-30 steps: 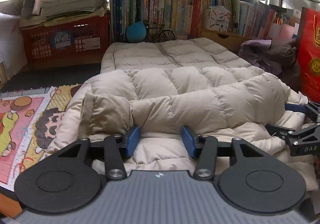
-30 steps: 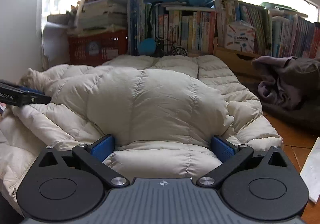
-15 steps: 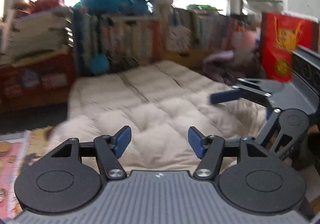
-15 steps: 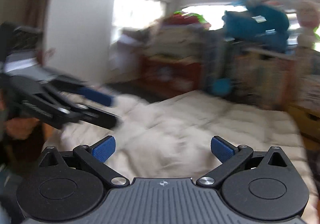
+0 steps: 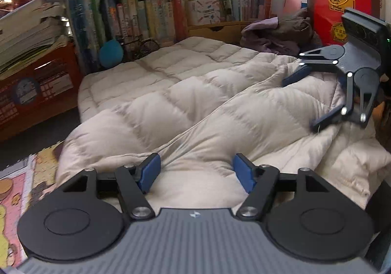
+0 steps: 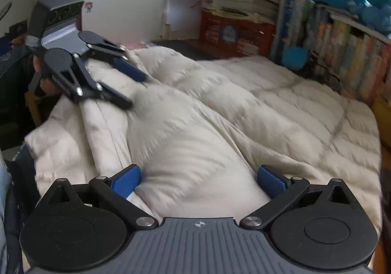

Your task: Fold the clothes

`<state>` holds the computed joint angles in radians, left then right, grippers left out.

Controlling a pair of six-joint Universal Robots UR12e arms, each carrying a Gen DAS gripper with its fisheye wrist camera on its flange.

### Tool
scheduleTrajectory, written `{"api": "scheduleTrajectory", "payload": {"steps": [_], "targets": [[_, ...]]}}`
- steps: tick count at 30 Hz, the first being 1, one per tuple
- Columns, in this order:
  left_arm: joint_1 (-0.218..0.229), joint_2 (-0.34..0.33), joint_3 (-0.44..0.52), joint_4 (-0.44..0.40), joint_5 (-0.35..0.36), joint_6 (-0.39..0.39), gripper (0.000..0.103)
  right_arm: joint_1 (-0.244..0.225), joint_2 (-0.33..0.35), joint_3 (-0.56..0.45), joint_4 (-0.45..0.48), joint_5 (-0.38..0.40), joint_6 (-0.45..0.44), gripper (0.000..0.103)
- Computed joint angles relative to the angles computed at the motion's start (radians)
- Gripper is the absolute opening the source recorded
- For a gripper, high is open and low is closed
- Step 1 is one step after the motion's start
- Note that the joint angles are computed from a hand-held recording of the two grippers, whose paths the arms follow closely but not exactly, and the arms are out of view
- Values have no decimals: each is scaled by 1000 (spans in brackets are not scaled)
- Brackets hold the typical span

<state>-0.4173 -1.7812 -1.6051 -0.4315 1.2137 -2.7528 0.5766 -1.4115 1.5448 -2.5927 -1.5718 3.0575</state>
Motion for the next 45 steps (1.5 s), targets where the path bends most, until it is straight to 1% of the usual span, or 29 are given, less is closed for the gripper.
{"api": "scheduleTrajectory", "payload": {"steps": [3,5,7,8,9,10,11,12,13,15,16,17,18,19,20,21,22,23,26,30,33,35,38,39,40,42,43,44,45], "targets": [[14,17,-18,16,30,18,71,-14,-40,34,36,-11,58,103],[22,35,-31,25,48,34,70,-15,-60,29,96,-36,110,103],[23,53,-45,62,71,80,70,-5,-69,14,109,-68,112,103],[23,59,-56,102,70,97,71,-3,-69,8,90,-68,84,103],[23,64,-66,153,57,104,76,-5,-62,-1,49,-40,36,103],[24,66,-75,197,42,110,84,-12,-50,-15,9,8,-17,103],[24,65,-77,217,26,112,88,-19,-35,-32,-27,61,-69,103],[21,63,-75,219,29,114,92,-31,-10,-58,-62,138,-136,103],[15,59,-69,201,52,114,92,-40,24,-99,-56,209,-189,103],[6,50,-55,131,109,110,91,-54,96,-196,-3,335,-285,103],[2,44,-47,90,139,105,91,-60,138,-257,54,397,-336,103],[3,39,-42,63,152,95,91,-63,181,-321,131,444,-393,103],[4,34,-38,40,156,80,91,-63,220,-381,214,475,-455,103],[7,32,-34,22,153,60,91,-61,257,-441,312,495,-523,103],[9,31,-31,10,151,48,91,-57,289,-497,412,490,-576,103],[10,30,-28,0,150,45,92,-50,316,-542,501,460,-609,103],[10,28,-24,-9,150,45,92,-46,331,-561,548,442,-618,103],[10,27,-23,-10,152,53,92,-51,332,-555,554,461,-614,103],[15,23,-24,-7,132,49,93,-72,290,-468,474,494,-597,103],[24,19,-25,-4,98,27,93,-109,205,-346,421,480,-558,103],[21,20,-29,2,86,19,93,-144,139,-249,361,488,-508,103],[20,16,-27,4,76,17,93,-157,112,-203,307,489,-441,103],[12,10,-20,14,80,24,93,-180,84,-109,142,542,-336,103],[4,10,-17,19,105,30,93,-180,85,-103,123,544,-324,103],[-4,12,-14,31,130,35,93,-178,89,-108,124,538,-324,103],[-13,16,-10,80,164,41,93,-169,100,-121,130,524,-325,103],[-12,20,-9,115,156,41,93,-167,103,-124,132,521,-324,103],[-8,23,-7,146,129,37,93,-164,106,-127,133,518,-323,103],[-1,25,-5,178,84,32,95,-163,107,-128,132,516,-322,103]]}}
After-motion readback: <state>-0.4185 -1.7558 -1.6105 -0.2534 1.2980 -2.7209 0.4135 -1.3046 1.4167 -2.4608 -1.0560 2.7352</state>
